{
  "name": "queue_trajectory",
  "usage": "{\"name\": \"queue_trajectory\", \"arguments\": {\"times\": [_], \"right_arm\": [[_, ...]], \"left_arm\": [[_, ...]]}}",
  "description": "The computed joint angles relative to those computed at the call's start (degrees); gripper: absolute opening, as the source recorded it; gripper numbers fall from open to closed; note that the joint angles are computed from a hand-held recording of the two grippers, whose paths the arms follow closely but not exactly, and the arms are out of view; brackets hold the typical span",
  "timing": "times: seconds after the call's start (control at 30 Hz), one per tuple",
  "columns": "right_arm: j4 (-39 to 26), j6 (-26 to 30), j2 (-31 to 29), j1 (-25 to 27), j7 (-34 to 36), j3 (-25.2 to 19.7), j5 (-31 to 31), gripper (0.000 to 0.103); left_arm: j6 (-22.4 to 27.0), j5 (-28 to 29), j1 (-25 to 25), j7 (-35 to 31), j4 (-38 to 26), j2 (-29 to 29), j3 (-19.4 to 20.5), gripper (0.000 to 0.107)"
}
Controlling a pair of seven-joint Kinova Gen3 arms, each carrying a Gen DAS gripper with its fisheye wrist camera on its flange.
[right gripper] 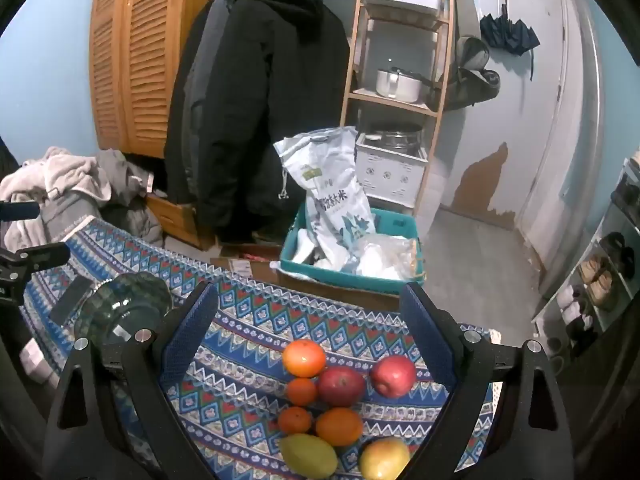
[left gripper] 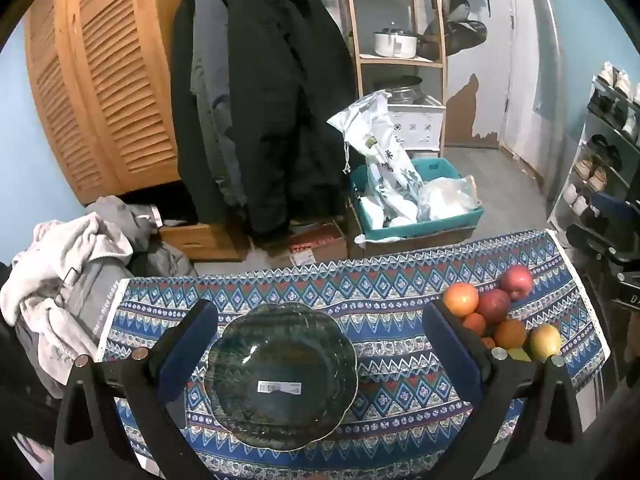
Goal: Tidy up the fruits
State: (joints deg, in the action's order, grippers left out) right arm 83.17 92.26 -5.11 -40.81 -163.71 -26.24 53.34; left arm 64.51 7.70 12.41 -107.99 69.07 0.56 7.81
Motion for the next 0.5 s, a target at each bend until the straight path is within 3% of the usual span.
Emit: {"name": "queue_trajectory", "arguments": {"times": [0.5], "right_arm": [[0.4,-0.3,0.2,-0.6,-0.7,0.3,0.2,0.091]], "left_arm": [[-0.2,-1.6,0.3,0.4,-0.2,0.4,0.1,0.103]]}}
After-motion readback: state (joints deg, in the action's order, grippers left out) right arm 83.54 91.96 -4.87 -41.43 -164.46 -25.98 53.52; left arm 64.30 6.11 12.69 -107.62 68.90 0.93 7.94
